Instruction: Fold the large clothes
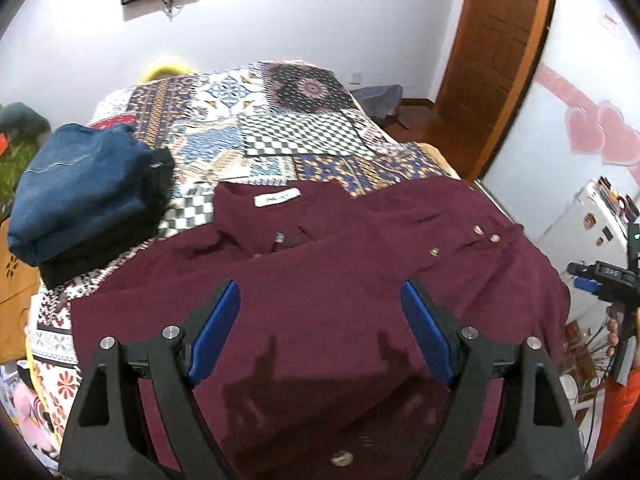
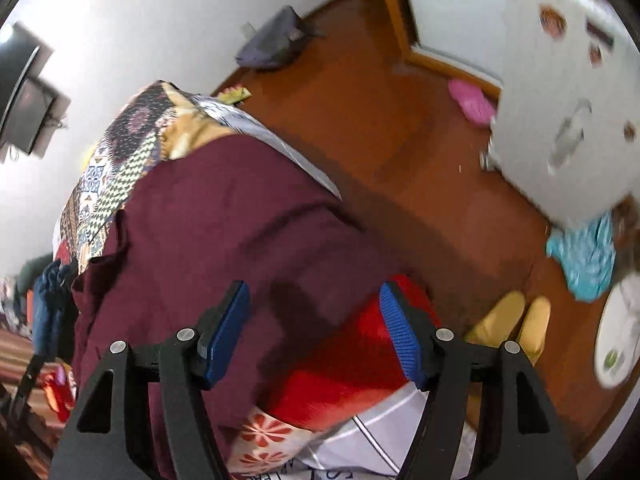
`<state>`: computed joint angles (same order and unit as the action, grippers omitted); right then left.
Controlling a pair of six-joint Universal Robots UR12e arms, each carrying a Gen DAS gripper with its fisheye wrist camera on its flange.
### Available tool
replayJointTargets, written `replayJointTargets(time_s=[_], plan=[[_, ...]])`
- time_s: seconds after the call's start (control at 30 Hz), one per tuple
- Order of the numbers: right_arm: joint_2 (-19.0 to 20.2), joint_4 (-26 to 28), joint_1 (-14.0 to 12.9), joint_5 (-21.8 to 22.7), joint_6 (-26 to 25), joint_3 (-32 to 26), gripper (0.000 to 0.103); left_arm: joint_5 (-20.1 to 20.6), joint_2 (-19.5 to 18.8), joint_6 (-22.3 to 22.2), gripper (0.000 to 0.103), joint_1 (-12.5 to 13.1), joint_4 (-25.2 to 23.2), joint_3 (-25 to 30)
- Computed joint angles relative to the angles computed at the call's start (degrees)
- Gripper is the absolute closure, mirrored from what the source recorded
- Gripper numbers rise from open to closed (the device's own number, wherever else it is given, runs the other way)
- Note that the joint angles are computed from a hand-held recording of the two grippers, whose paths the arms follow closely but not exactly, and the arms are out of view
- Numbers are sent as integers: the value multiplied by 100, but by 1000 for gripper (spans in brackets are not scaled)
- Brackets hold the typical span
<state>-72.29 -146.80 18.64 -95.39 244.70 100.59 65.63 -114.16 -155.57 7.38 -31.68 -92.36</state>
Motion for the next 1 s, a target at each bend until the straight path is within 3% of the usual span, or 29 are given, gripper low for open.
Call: replayJointTargets(time_s=[0.1,0.37,0.47,0.5,0.63,0.73,0.87,1.0], plan=[[29,-303,-71,322,188,136,36,-64,19,30,21,-32,-144,-31],[115,-972,-200,261,401,293,35,-51,-23,-172,21,-28,-334,-26],[145,-1241,-242,280,772,361,55,-53,-30,-244,21,5,-366,-23],[147,-1178,-238,229,833,340,66,-64,-29,-269,21,22,-368,-27],[154,-1146,-199,82,855,279,86,-152,-10,-417,21,102,-250,-69],[154,-1111,-155,-49,676,147,93,-231,1,-501,21,151,-194,-84],[199,-1321,-42,-262,218,-152,94,-301,37,-527,21,208,-58,-129],[364,-1505,155,-408,-668,-699,98,-373,93,-539,21,264,127,-203]])
